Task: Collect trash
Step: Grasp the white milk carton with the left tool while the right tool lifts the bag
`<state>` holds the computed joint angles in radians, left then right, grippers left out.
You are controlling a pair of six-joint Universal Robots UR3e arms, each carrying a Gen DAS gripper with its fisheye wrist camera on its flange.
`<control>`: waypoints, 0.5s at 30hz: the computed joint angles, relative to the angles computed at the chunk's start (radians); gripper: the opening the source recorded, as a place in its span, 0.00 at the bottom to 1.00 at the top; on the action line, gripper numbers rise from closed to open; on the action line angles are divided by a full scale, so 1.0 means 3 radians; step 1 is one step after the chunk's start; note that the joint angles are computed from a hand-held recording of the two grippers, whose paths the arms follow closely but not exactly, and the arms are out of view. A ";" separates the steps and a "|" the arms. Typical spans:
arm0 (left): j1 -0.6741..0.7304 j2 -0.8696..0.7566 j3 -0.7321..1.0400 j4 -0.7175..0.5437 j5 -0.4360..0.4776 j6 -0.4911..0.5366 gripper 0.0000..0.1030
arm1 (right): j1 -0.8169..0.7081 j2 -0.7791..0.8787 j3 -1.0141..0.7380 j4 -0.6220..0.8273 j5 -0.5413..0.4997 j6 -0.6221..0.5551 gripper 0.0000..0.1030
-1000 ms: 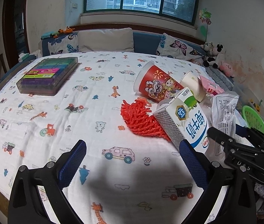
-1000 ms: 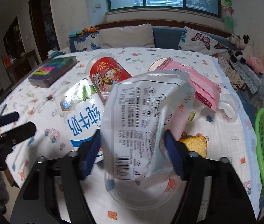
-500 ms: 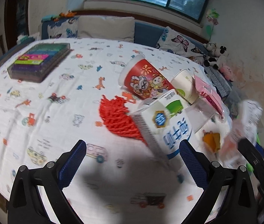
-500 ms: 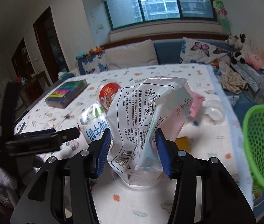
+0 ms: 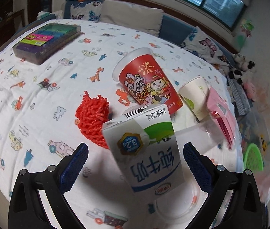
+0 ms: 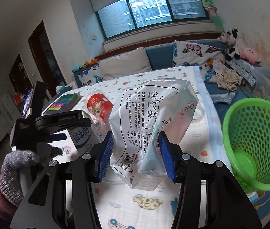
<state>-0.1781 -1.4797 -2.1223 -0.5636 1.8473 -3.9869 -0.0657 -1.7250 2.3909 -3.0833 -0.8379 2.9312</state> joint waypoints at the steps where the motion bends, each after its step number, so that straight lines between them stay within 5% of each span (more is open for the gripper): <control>1: 0.0003 -0.0041 0.0031 -0.0015 0.0002 -0.0028 0.94 | -0.0021 -0.0016 0.0010 0.0016 0.0005 -0.0009 0.48; 9: 0.0064 -0.0183 0.0100 -0.0049 0.0025 -0.0216 0.91 | -0.0303 -0.0103 0.0083 0.0217 0.0136 -0.0185 0.48; 12: 0.0106 -0.0096 -0.0051 0.0131 -0.0055 -0.0204 0.74 | -0.0393 -0.0140 0.0127 0.0261 0.0170 -0.0210 0.48; 15: 0.0095 -0.0050 -0.0070 0.0143 -0.0071 -0.0172 0.72 | -0.0452 -0.0132 0.0128 0.0283 0.0178 -0.0225 0.48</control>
<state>-0.1498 -1.4946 -2.1433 -0.5206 1.8259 -4.0385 -0.2012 -1.7646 2.4292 -2.9983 -0.7845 2.8638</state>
